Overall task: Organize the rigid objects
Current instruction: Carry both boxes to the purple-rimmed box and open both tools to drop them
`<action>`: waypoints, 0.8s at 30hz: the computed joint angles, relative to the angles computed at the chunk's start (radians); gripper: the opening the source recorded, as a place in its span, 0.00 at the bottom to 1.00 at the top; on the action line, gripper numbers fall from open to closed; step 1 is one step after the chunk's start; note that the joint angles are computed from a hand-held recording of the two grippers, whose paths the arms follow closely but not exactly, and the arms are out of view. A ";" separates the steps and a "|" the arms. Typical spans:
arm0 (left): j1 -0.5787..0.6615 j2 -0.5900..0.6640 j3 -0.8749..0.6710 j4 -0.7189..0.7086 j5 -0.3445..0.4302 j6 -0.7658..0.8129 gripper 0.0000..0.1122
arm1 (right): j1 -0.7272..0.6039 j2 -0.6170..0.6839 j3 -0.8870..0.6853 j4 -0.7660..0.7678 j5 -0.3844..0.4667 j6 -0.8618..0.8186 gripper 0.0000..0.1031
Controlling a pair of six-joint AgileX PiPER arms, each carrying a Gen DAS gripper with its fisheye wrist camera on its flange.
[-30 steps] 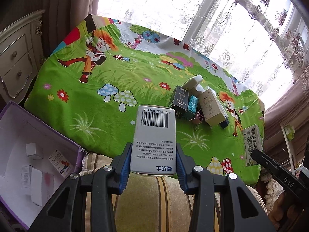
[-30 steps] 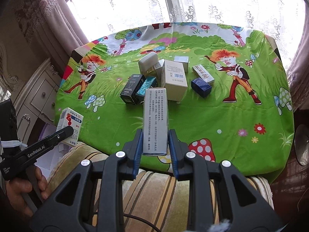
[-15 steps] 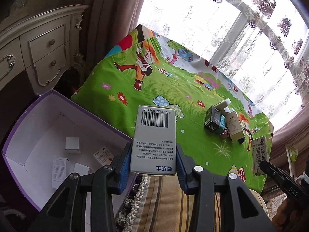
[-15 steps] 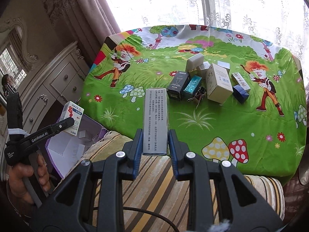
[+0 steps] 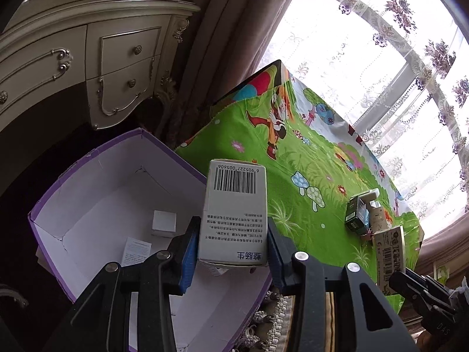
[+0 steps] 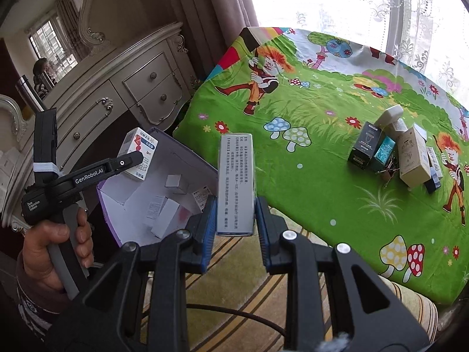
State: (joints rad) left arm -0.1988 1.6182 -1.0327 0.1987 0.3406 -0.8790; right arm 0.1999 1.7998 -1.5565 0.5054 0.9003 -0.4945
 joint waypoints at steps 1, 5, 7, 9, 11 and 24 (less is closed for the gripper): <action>0.009 -0.003 0.009 -0.010 -0.008 0.009 0.38 | 0.024 0.006 -0.010 -0.007 0.005 0.002 0.29; 0.043 -0.015 0.037 -0.074 -0.039 0.077 0.38 | 0.104 0.035 -0.047 -0.020 0.029 0.008 0.29; 0.060 -0.019 0.052 -0.112 -0.054 0.116 0.38 | 0.141 0.049 -0.059 -0.030 0.036 0.009 0.29; 0.074 -0.019 0.062 -0.134 -0.065 0.135 0.38 | 0.175 0.067 -0.075 -0.040 0.045 0.010 0.29; 0.086 -0.018 0.070 -0.155 -0.073 0.152 0.39 | 0.203 0.080 -0.082 -0.042 0.054 0.000 0.29; 0.102 0.033 0.051 -0.300 -0.076 0.288 0.47 | 0.191 0.122 -0.096 -0.034 0.083 -0.004 0.52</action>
